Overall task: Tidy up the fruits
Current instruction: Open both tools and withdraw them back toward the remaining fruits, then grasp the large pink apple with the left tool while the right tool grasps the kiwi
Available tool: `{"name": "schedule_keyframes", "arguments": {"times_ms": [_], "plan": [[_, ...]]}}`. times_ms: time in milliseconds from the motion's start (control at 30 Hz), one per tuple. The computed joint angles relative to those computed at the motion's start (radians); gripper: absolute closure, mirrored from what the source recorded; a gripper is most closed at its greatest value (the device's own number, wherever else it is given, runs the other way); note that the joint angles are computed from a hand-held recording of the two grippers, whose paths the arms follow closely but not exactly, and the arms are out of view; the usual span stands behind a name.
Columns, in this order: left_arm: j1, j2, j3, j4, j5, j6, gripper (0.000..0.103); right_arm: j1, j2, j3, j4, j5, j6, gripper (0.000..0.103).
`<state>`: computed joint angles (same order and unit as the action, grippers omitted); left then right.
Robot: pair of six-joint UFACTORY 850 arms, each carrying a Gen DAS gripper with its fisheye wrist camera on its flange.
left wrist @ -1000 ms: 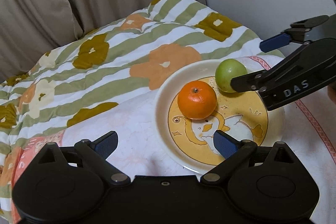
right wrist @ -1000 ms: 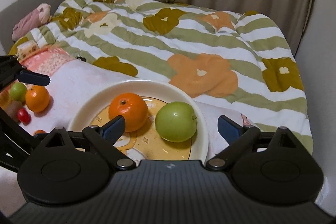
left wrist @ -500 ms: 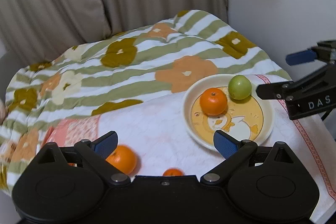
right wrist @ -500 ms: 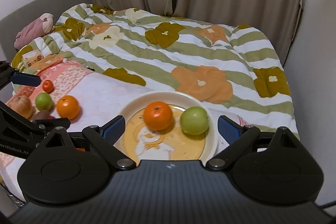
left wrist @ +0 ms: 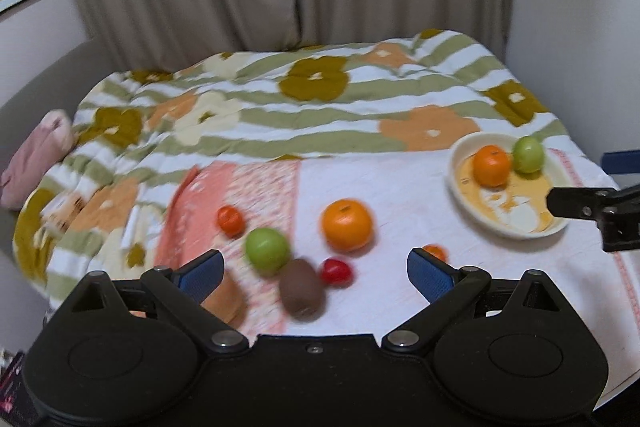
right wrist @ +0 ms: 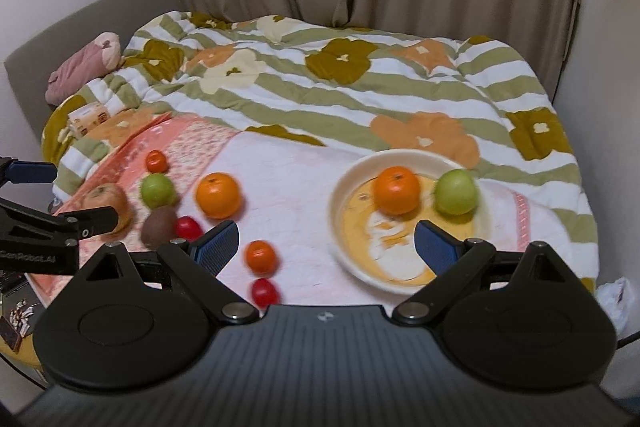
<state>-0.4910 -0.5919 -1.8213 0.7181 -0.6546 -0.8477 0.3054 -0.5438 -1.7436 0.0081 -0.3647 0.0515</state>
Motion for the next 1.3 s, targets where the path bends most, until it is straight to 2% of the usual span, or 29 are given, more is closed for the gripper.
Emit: {"name": "schedule_keyframes", "arguments": {"times_ms": [167,400,567,1000,1300], "plan": [[0.046,0.071,0.111,-0.004,0.038,-0.041,0.003,0.062,-0.006,0.005,-0.077,0.004,0.14,0.0],[0.096,0.086,0.18,0.045,0.051,-0.056,0.003,0.139,-0.067,-0.046,-0.144,-0.002,0.258,0.0],[0.135,0.077,0.207,0.02,0.103,-0.005,0.003,0.181,-0.135,-0.111,-0.209,-0.022,0.393,0.0],[0.199,0.0,0.191,-0.06,0.208,0.197,0.01,0.224,-0.306,-0.273,-0.298,-0.044,0.649,0.0],[0.221,-0.04,0.161,-0.168,0.239,0.322,0.014,0.226,-0.384,-0.363,-0.252,-0.07,0.662,0.0]]}}
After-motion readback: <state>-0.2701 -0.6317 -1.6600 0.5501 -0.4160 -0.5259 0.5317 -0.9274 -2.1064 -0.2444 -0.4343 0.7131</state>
